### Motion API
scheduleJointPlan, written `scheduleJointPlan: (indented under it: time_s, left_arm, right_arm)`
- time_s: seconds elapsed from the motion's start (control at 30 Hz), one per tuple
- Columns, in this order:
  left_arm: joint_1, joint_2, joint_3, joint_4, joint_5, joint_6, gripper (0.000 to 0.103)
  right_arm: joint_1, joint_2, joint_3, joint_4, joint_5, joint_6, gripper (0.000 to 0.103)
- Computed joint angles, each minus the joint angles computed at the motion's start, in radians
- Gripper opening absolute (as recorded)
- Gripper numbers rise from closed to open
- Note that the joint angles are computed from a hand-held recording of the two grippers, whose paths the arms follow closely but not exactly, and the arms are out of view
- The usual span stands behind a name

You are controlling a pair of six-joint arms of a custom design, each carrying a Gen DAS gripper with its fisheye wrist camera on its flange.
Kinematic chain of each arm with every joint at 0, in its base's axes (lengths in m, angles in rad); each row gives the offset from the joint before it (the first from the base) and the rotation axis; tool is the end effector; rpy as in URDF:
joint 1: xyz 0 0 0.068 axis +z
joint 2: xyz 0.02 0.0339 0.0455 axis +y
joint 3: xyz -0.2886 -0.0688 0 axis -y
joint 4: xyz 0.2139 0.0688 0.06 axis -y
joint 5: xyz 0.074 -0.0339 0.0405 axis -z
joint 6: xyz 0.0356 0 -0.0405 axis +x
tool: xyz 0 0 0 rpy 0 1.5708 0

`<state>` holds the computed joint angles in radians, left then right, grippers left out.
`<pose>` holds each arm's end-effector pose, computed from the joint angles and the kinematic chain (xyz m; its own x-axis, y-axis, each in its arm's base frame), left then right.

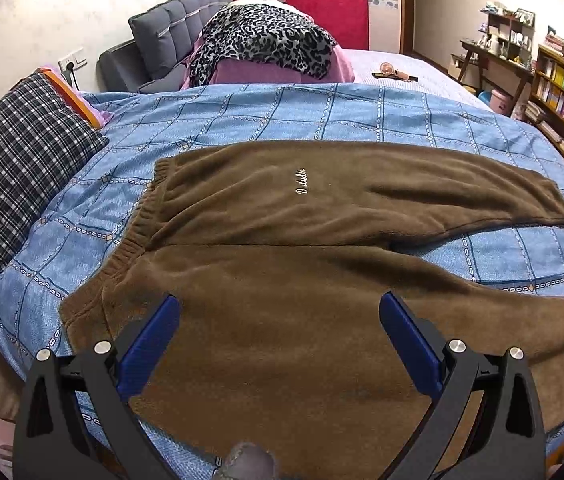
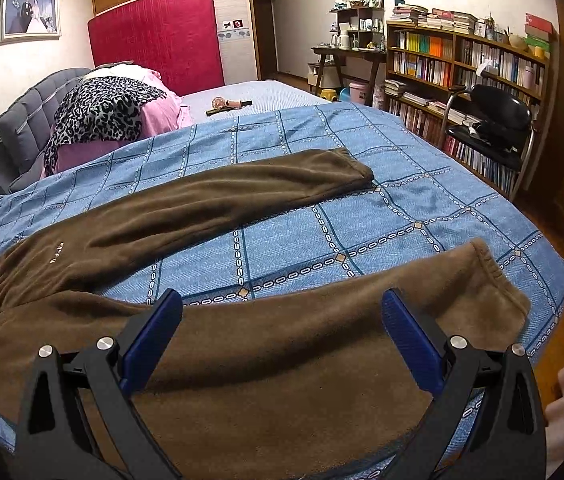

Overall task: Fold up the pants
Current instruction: 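Move both grippers toward the brown fleece pants on the bed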

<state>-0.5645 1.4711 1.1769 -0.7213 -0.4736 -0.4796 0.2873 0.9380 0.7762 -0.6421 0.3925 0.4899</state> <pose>0.2360 -0.1302 0.3063 -0.7629 -0.0030 -0.6465 -0.0891 0.9909 0.1006 0.1422 0.0278 0.2940 -0.6128 0.2723 -0.7419 0.3185 0.9442 0.0835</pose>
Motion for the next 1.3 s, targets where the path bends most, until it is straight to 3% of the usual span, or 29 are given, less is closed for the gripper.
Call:
scheduleJointPlan:
  time_s: [0.27,0.5,0.9,1.3]
  left_arm:
    - [0.039,0.02,-0.008,-0.01,0.019,-0.008,0.098]
    - [0.122,-0.022,-0.111,0.12,0.165,0.054,0.098]
    - [0.13,-0.031,-0.138,0.161,0.152,0.078,0.098]
    - [0.246,-0.025,-0.118,0.148,0.14,0.086,0.098]
  right_arm:
    - [-0.025,0.013,-0.007,0.013,-0.016,-0.008,0.101]
    - [-0.065,0.046,-0.04,0.051,-0.06,-0.013,0.101]
    - [-0.128,0.049,-0.077,0.101,-0.108,-0.048,0.101]
    - [-0.131,0.088,-0.073,0.131,-0.138,-0.052,0.101]
